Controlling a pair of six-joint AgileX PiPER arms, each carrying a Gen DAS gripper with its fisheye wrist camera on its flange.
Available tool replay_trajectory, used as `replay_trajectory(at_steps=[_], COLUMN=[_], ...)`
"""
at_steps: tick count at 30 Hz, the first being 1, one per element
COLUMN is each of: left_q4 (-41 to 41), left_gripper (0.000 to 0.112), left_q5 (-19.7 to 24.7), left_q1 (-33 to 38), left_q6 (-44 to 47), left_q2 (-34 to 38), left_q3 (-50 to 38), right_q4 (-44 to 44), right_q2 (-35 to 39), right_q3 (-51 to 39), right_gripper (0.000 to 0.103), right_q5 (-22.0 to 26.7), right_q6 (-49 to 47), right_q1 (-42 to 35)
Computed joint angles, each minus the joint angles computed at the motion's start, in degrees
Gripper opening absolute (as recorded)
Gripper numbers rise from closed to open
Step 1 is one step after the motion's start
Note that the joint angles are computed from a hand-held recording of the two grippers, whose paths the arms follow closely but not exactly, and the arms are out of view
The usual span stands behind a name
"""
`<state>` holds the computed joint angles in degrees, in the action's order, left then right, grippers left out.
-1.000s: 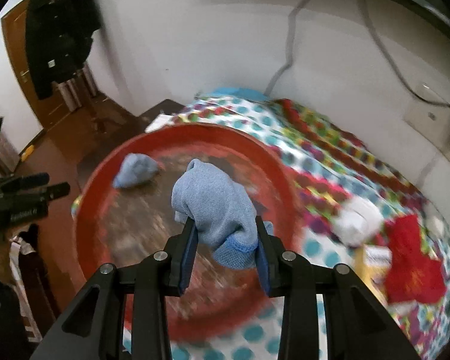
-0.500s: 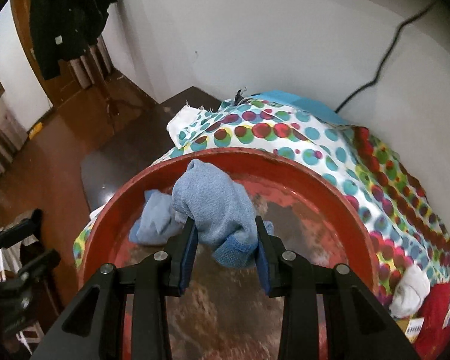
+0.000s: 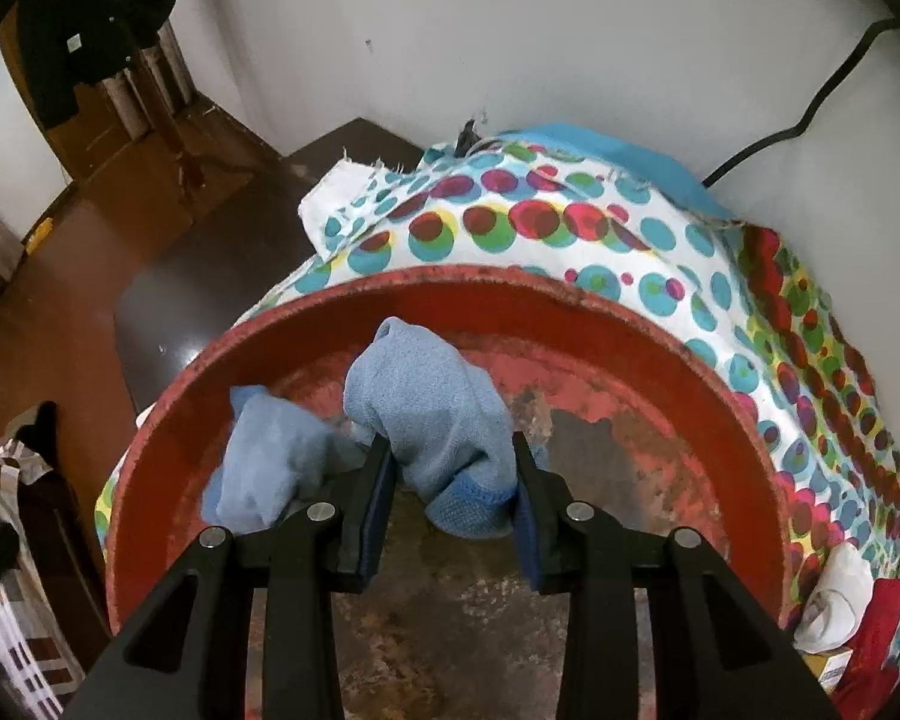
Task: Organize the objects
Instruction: 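Carry the other light-blue sock in the right tool into the red tray and release, then grasp the white rolled sock with the left tool while the right tool grasps the red cloth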
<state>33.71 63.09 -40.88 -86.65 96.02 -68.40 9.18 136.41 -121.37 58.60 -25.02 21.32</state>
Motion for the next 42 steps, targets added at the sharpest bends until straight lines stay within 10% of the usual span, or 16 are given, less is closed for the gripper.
replay_trajectory(at_steps=[4,24,33,42], left_q4=[-0.59,-3.74,-4.99,-9.44], left_gripper=[0.061,0.061,0.061,0.061], left_q5=[-1.14,-1.3,-0.21,5.54], left_q1=[1.15,-2.65,-7.39,-11.29], left_q6=[-1.13,7.94,15.5,27.61], left_q2=[-1.61,10.45,20.02,33.64], left_q3=[2.23,-11.2,-25.35,-49.81], right_q4=[1.01,18.23,21.84,23.03], right_q2=[-3.9,-33.88,-26.88,-14.54], right_q3=[5.76,45.83,37.5,24.95], right_gripper=[0.064,0.067,0.075,0.085], right_q5=[-3.87,-11.99,-8.28,-9.04], right_q6=[-1.75,-28.7,-35.22,-31.01], right_q1=[-0.4,-26.48,-47.96,-50.08])
